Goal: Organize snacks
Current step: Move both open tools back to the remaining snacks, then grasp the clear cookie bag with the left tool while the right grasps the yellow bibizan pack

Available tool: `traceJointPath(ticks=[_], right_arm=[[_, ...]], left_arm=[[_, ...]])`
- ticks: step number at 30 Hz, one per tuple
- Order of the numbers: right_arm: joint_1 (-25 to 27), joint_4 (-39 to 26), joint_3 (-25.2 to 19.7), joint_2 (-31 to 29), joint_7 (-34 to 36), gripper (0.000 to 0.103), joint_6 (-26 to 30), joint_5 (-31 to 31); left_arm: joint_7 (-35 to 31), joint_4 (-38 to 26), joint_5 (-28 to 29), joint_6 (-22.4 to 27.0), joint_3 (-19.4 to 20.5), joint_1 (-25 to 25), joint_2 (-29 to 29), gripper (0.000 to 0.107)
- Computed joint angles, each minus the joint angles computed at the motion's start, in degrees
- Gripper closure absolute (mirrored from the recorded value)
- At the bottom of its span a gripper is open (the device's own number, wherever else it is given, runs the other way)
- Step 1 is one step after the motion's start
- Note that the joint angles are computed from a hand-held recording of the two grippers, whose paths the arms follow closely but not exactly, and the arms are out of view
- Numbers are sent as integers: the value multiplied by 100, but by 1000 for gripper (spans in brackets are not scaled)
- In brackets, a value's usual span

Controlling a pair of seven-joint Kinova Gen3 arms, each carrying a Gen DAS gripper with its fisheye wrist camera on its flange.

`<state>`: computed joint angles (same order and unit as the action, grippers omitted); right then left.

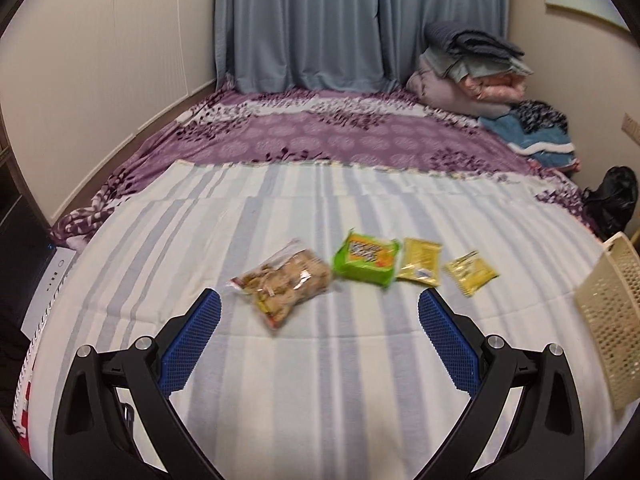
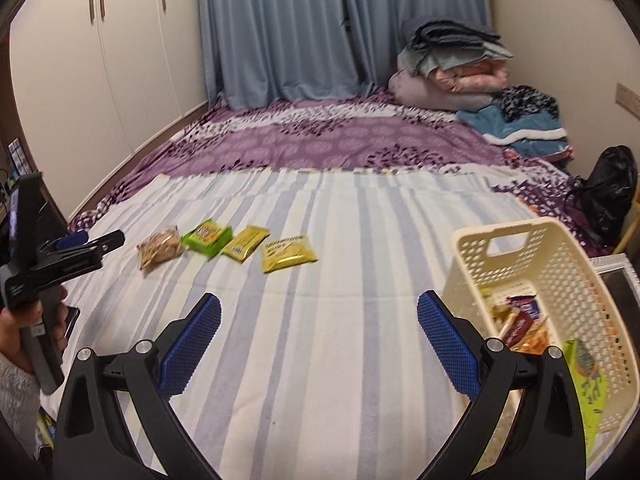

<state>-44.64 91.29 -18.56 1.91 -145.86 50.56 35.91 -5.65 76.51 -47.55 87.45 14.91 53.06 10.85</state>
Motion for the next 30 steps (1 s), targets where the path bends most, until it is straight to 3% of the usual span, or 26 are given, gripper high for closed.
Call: traceJointPath(ticks=[8,24,30], right_arm=[[82,-138,230,399,540,5,-225,-733],[-36,-588,656,1119,1195,5,-241,-1435],[-100,-818,774,1400,1367,5,-186,-1582]], left_arm=[[-615,732,587,-801,-111,-810,-167,7],[-2314,919,1344,-1799,-548,-1650,254,7],[-2755,1172,1772,-2523,-607,-2001,119,7]])
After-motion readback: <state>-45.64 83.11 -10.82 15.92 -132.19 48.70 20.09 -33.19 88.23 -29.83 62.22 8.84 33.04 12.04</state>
